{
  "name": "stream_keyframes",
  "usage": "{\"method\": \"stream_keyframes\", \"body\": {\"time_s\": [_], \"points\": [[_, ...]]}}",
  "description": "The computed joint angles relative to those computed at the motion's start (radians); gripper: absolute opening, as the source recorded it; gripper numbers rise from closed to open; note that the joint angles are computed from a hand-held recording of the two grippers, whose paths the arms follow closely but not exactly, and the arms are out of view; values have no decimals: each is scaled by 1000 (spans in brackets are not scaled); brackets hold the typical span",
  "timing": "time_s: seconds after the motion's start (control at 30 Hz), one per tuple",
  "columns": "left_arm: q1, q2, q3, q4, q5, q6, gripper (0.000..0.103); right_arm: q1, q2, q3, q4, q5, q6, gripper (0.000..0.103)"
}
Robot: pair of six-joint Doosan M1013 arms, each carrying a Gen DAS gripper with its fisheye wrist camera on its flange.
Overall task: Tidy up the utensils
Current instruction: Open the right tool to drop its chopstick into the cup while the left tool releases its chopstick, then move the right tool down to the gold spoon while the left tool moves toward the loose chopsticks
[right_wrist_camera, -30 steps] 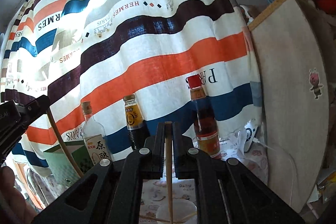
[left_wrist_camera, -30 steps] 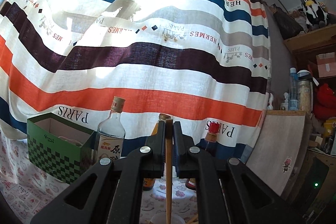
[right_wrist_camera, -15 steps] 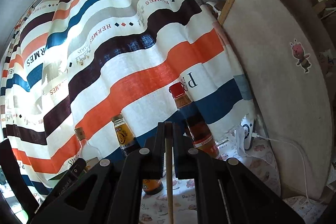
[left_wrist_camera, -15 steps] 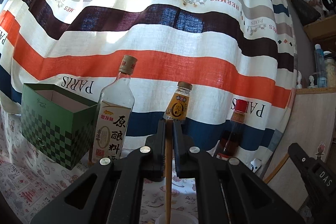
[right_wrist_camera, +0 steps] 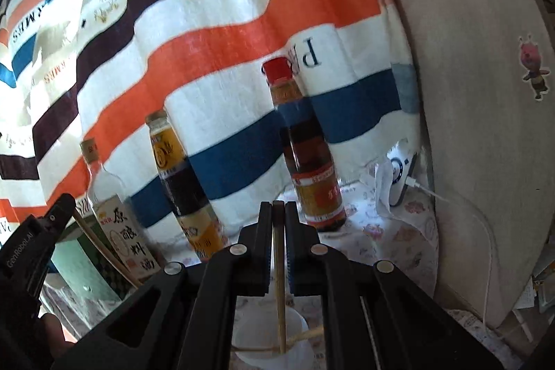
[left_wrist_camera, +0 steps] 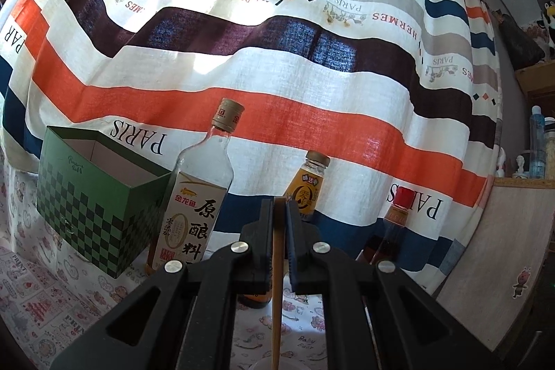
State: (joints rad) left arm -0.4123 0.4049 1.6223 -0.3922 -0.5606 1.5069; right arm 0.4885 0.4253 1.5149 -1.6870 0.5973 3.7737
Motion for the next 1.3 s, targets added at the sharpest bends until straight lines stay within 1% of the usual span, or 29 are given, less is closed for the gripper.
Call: {"method": "stream_keyframes", "body": {"time_s": [0.03,0.07,0.1,0.13,0.2,0.27,0.3,0.33,0.37,0.4,0.43,0.47,0.5,0.53,0.57,0.6,0.67,0.73,0.77,0.8,0.87,0.93,1.0,1.07,1.1,1.13,1.17,1.23,1.3], "points": [[-2,5,-3,-8,8,16,6,-13,-6,-3,54,-68,-51,8],[-3,10,-6,-11,20,31,6,-25,-10,0,66,-121,-49,8],[-5,14,-7,-18,29,44,6,-34,-11,5,49,-160,-19,8],[-6,18,-8,-22,47,55,6,-41,-10,3,78,-192,-41,8],[-3,25,-10,8,85,41,6,-50,-10,2,111,-228,-71,8],[1,27,-10,61,119,21,8,-53,-11,4,106,-237,-62,8],[6,26,-10,123,139,-19,12,-55,-13,6,100,-244,-50,8],[12,20,-7,218,156,-87,21,-58,-16,9,92,-256,-37,8],[15,14,2,261,151,-111,29,-61,-21,14,71,-271,-12,9],[14,4,16,260,136,-88,35,-64,-27,21,42,-287,22,10],[10,-7,29,230,125,-33,49,-67,-34,28,6,-303,61,13],[8,-23,39,184,135,36,57,-68,-42,36,-34,-314,102,16],[8,-37,46,147,155,88,58,-68,-51,45,-82,-318,150,22],[14,-54,56,163,172,89,59,-66,-60,54,-144,-316,209,27],[20,-68,67,189,179,84,62,-61,-70,64,-201,-306,259,29],[23,-85,81,163,179,130,65,-55,-79,75,-255,-291,300,33],[25,-119,112,18,161,301,74,-39,-101,95,-334,-256,353,38],[35,-145,139,-33,151,351,77,-19,-120,113,-404,-226,394,46],[43,-159,154,-51,150,361,78,-7,-128,121,-428,-209,400,48],[51,-169,166,-43,149,347,79,7,-134,126,-432,-188,380,50],[69,-186,189,-56,155,360,81,41,-135,128,-383,-133,299,53],[84,-199,207,-45,166,366,81,63,-133,125,-332,-132,226,53],[97,-212,230,-50,154,363,81,80,-130,125,-303,-139,161,54],[111,-223,258,7,126,299,87,103,-123,129,-263,-100,86,54],[116,-226,271,33,107,273,89,111,-119,133,-261,-84,73,56],[120,-227,282,42,87,266,95,117,-115,138,-268,-77,75,57],[120,-225,289,19,76,288,99,119,-112,144,-277,-78,86,57],[122,-219,297,4,71,304,99,119,-102,152,-288,-97,109,57],[125,-209,301,33,75,290,99,111,-88,154,-295,-134,124,57]]}}
